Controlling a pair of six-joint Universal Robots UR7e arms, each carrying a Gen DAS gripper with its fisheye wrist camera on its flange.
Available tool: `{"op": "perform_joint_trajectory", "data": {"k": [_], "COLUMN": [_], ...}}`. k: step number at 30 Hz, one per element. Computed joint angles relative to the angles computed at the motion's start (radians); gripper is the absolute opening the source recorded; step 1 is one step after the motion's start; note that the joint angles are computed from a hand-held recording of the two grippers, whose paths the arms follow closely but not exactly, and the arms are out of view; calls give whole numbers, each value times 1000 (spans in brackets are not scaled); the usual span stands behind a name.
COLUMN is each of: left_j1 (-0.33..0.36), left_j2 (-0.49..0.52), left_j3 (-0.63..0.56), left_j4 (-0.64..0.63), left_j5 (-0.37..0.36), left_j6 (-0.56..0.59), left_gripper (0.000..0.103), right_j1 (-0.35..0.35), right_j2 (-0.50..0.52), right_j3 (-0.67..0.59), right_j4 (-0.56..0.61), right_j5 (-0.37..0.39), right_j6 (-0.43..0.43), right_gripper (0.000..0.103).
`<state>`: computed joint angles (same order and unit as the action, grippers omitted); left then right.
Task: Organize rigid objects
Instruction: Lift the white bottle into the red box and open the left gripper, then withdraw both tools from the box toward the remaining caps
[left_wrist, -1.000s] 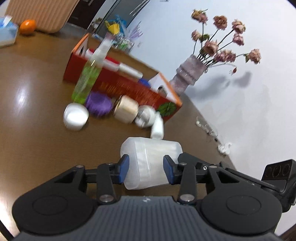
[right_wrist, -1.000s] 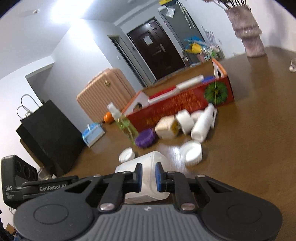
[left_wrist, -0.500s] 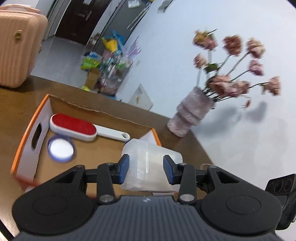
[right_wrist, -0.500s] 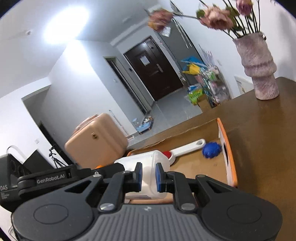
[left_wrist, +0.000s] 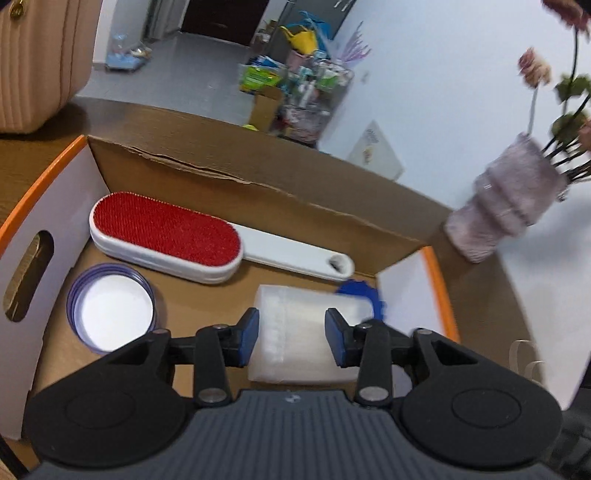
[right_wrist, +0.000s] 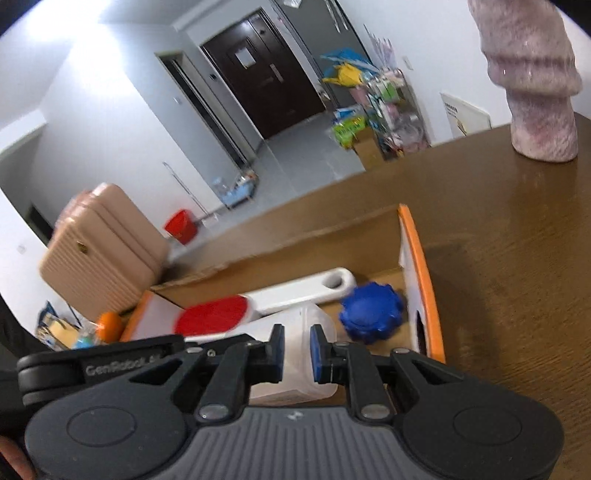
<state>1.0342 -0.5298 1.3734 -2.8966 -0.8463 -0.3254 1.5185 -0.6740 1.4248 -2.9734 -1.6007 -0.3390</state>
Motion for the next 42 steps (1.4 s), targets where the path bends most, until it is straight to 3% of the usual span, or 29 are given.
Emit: {"op": "perform_joint_trajectory", "data": {"k": [4,7,14,18,21,24,26,32,37,39,42], "left_j1": [3,-13,-100,-159,-205,-246,-267,-331,-416,-466,-563], "left_j2": [7,-20,-116,-199,-265,-318,-351,-445,-466,-432,-335], "left_j3": [-7,40,193,305,407,499,553,710,917,1004,1137], "left_j4": [-14,-53,-170,-248,-323,-385,-397,-408,-613,-712,-890], "left_j5": [-3,2,92,162,213,274,303,350,400,461,559], "left_j6": [39,68,196,247,319,370,359,285,296,304,299], "left_gripper": [40,41,57,69,79,81,82,86,93,93,100], "right_j1": [19,19,40,51,60,72,79,112,120,97,68], "right_j2": [24,4,-101,-196,-266,-322,-351,-426,-466,-481,-473], "right_j3": [-14,23,142,243,321,404,455,587,751,842,961], "right_j4": [-6,-43,-118,-177,-227,-296,-342,-417,-605,-701,-835], "right_j5": [-72,-62,-82,-86,-107,-133,-142,-140,-103,-42,1], "right_j6": [-68,-108,-176,-203,-228,-258,-276,-291,-336,-366,-394], "right_gripper": [14,15,22,36,40,49,55,57,63,69,69]}}
